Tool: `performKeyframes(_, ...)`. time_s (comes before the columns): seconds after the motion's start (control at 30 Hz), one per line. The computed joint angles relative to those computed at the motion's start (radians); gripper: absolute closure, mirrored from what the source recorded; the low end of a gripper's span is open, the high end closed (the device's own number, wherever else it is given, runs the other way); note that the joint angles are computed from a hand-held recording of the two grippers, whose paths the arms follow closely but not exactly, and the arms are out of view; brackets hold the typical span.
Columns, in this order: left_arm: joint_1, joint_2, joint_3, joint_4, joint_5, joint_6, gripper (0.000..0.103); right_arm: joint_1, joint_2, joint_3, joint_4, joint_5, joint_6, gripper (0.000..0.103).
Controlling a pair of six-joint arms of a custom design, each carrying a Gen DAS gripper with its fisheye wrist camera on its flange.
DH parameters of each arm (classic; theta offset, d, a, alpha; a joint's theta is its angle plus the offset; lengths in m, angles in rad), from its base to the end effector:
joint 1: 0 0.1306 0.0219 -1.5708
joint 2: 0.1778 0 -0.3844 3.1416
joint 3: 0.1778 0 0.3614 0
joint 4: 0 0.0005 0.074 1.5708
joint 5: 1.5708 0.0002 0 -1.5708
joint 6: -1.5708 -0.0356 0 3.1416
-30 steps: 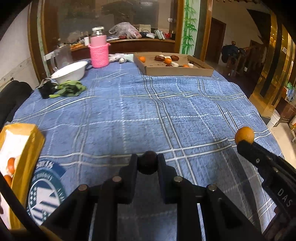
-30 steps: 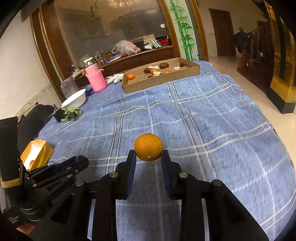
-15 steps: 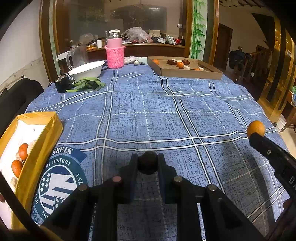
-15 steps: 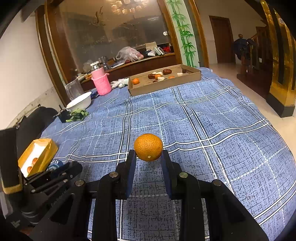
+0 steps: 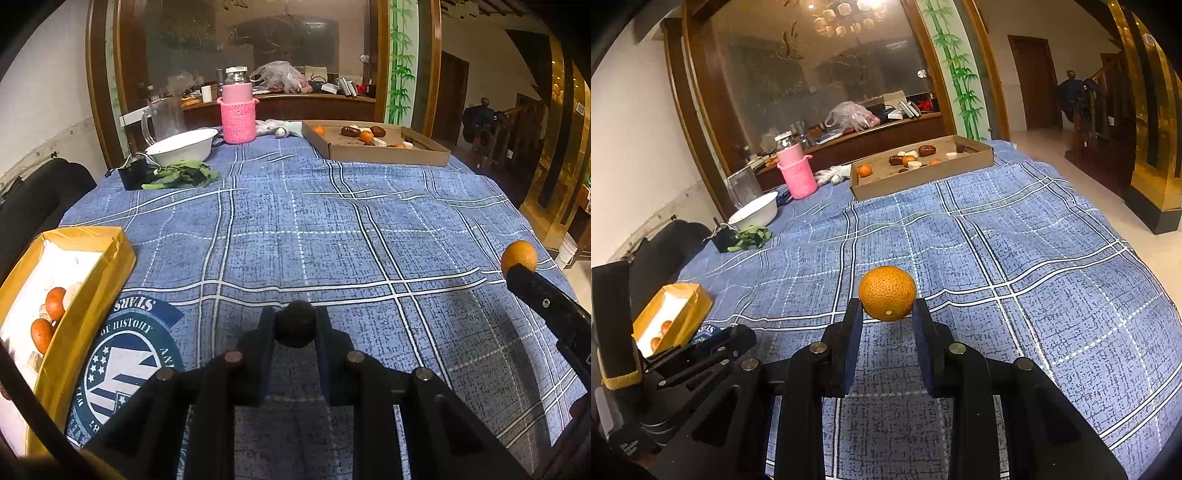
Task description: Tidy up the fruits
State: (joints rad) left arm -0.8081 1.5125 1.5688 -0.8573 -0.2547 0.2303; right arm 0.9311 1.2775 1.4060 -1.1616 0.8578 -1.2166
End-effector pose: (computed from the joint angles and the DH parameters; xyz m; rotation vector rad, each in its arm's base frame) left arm 0.3542 -0.3585 0.4546 0.5517 2.2831 -0.2107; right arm 0.2522 0.2930 0.4751 0.5742 2.0904 0.0520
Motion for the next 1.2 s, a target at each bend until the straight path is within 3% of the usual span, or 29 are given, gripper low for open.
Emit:
performKeyframes(0.4,-0.006,-0.024,-0.023,0.037,-0.032,0.003,0.080,0.001,0.003,0.004,0.000,-0.003,0.011,0.076)
performKeyframes(0.67,0.002,-0.050,-0.031,0.018,-0.046,0.002,0.080,0.005,0.022,0.037,-0.028,-0.020,0.036,0.076)
performKeyframes(1.2,0.104,-0.193,-0.096,-0.013,-0.055,0.008,0.080,0.046,0.111,0.161,-0.019,-0.037,0.135,0.076)
